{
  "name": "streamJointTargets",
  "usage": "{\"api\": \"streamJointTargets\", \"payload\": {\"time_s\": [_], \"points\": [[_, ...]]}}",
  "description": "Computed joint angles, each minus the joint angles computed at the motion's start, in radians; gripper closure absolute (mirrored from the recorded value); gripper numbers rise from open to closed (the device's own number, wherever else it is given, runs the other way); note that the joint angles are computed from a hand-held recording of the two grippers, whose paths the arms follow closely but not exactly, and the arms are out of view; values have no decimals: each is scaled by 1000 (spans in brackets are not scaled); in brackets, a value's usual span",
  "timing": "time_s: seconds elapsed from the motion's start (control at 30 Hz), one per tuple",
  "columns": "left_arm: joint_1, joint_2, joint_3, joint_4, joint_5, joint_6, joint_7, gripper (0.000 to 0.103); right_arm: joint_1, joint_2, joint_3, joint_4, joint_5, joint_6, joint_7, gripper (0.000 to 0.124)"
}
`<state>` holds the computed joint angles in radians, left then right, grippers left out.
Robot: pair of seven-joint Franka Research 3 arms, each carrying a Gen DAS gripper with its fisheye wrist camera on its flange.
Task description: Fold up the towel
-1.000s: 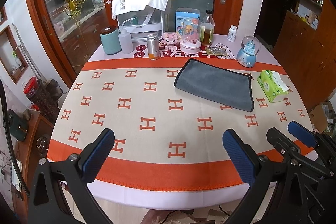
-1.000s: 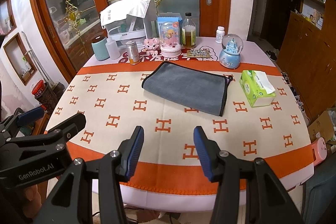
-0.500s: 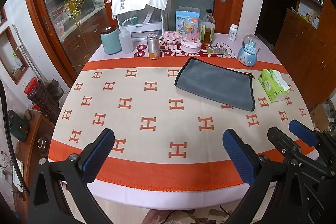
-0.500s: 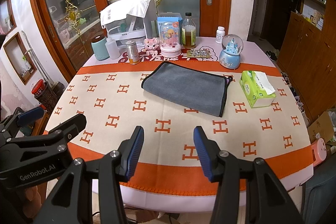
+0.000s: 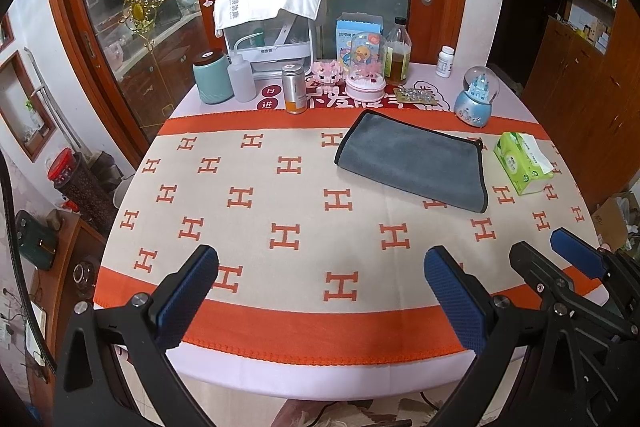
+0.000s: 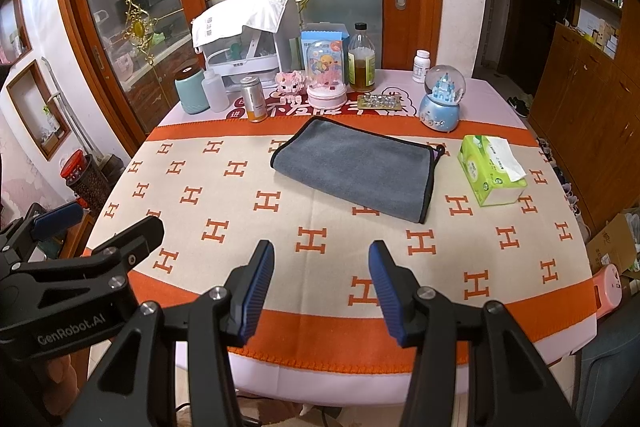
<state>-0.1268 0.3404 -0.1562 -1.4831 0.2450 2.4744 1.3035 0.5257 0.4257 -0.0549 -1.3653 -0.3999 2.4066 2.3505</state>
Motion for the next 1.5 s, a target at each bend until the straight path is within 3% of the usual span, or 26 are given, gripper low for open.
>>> {"api": "streamJointTargets", "payload": {"time_s": [1.5], "points": [[15, -8, 1, -14, -13, -1, 22, 1, 7, 17, -2, 24, 11, -15, -4, 74]]}}
